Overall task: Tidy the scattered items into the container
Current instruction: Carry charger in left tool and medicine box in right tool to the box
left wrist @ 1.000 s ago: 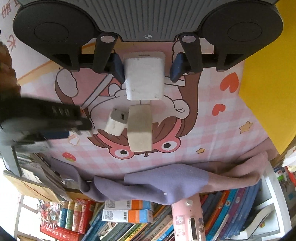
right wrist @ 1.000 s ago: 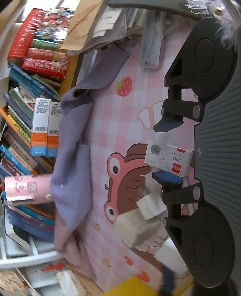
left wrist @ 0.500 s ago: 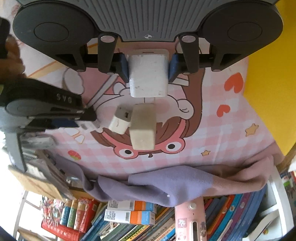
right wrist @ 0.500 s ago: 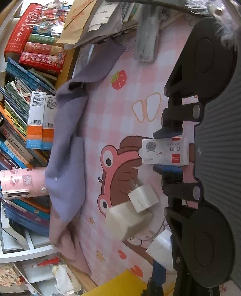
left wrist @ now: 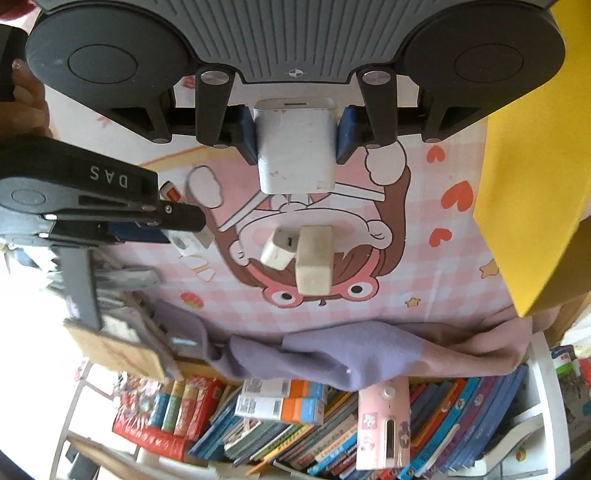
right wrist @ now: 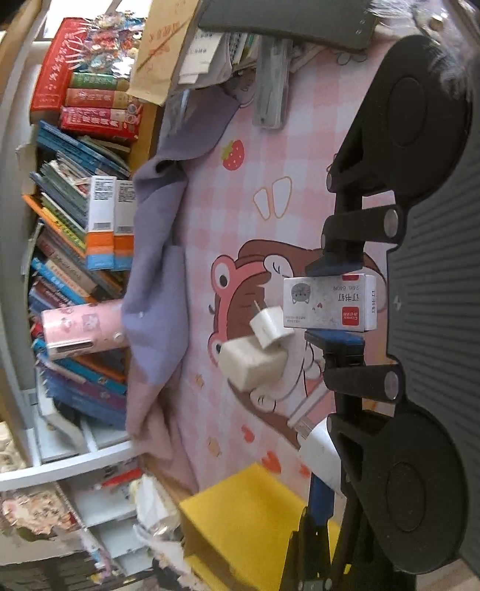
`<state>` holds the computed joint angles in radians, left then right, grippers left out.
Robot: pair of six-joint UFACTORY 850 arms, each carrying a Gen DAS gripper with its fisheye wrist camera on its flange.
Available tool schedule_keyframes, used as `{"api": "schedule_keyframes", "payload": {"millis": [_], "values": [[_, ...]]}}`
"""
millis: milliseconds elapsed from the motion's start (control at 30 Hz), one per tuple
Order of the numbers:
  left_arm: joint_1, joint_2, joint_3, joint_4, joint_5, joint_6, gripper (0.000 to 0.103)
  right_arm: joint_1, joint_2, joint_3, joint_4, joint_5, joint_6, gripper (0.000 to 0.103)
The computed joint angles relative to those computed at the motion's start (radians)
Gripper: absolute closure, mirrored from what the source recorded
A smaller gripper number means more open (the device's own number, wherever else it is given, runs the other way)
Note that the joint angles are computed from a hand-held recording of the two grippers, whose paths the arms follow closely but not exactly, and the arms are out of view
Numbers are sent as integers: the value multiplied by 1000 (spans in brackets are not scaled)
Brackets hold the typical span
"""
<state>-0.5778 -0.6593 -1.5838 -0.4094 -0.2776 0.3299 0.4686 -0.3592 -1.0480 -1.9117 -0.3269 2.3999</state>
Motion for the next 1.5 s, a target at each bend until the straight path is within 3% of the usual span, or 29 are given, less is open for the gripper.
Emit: {"api": "schedule_keyframes", "payload": {"millis": [233,367,533,667,833,1067,1500], "values": [[15,104,108,-230,25,268,61,62,77,57,100,-55,-49,75],[33,166,189,-476,27,534,61,106,86,51,211,-75,-158,75],[69,241,297,-808,-30,865,61,187,108,41,356,-150,-315,75],[106,289,358,-971,-102,1040,61,257,111,13,499,-238,-431,75],[149,356,443,-1128,-184,1221,61,335,116,-16,568,-346,-448,75],[212,458,576,-1183,-281,1396,61,452,69,-81,644,-495,-416,75],[451,681,824,-1066,-406,1314,61,659,-99,-292,758,-625,-373,75]]}}
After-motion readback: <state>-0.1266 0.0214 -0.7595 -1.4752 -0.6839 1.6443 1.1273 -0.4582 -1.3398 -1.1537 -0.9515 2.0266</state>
